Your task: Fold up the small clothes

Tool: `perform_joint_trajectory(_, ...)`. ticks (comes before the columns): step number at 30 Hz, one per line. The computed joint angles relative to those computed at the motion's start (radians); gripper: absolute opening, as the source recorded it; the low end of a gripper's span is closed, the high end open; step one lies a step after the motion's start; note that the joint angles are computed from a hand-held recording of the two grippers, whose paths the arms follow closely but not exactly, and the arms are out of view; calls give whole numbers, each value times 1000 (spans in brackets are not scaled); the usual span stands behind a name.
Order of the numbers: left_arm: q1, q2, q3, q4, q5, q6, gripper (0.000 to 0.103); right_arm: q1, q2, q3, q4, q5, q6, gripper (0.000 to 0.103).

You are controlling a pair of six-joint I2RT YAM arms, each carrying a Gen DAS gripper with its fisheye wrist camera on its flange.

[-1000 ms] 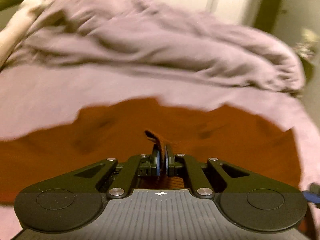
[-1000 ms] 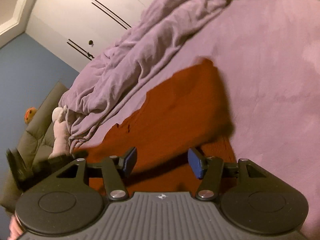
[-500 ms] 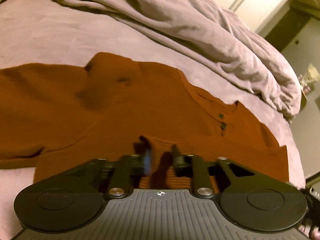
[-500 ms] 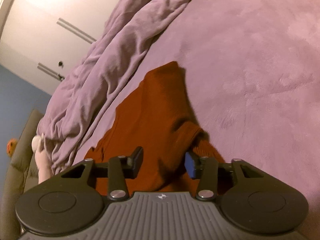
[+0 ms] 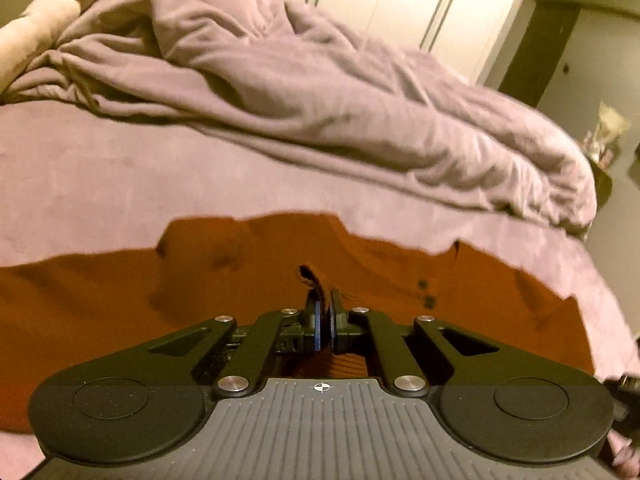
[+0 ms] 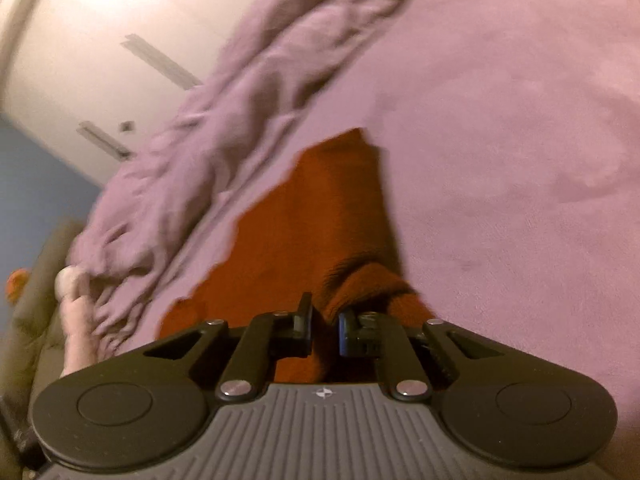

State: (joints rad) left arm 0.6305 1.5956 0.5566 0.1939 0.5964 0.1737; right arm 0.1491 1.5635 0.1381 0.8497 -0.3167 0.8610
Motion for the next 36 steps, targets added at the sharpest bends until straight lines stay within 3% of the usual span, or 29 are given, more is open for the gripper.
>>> perform_joint_trajectory(3, 16, 40, 19, 6, -20, -2, 6, 31, 18, 42, -101, 82, -45, 10)
perform_joint_trajectory(5, 9, 87, 39, -27, -64, 34, 6, 26, 29, 44, -108, 78, -85, 8)
perform_joint_trajectory(8, 30, 132, 42, -45, -60, 92, 7, 11, -77, 31, -202, 76, -123, 13)
perform_joint_trajectory(9, 37, 137, 38, -40, -61, 103, 12, 3, -100, 29, -221, 80, -132, 14)
perform_joint_trajectory(11, 46, 154, 38, -37, -66, 108, 18, -20, -89, 30, -210, 59, -121, 14)
perform_joint_trajectory(17, 71, 154, 35, -55, -43, 111, 18, -1, -29, 47, -157, 84, -52, 14)
perform_joint_trajectory(22, 52, 156, 18, -38, -65, 121, 19, 94, -79, 83, -282, 264, -174, 6)
perform_joint_trajectory(26, 46, 148, -1, -22, -70, 122, 28, 159, -93, 123, -366, 395, -232, 4)
perform_joint_trajectory(30, 66, 149, 4, -47, -57, 134, 48, 203, -47, 166, -399, 467, -252, 4)
perform_joint_trajectory(34, 113, 157, 23, -91, -17, 140, 51, 264, -32, 229, -492, 540, -338, 6)
perform_joint_trajectory(36, 149, 140, 27, -132, 14, 153, 51, 251, -64, 231, -532, 497, -371, 11)
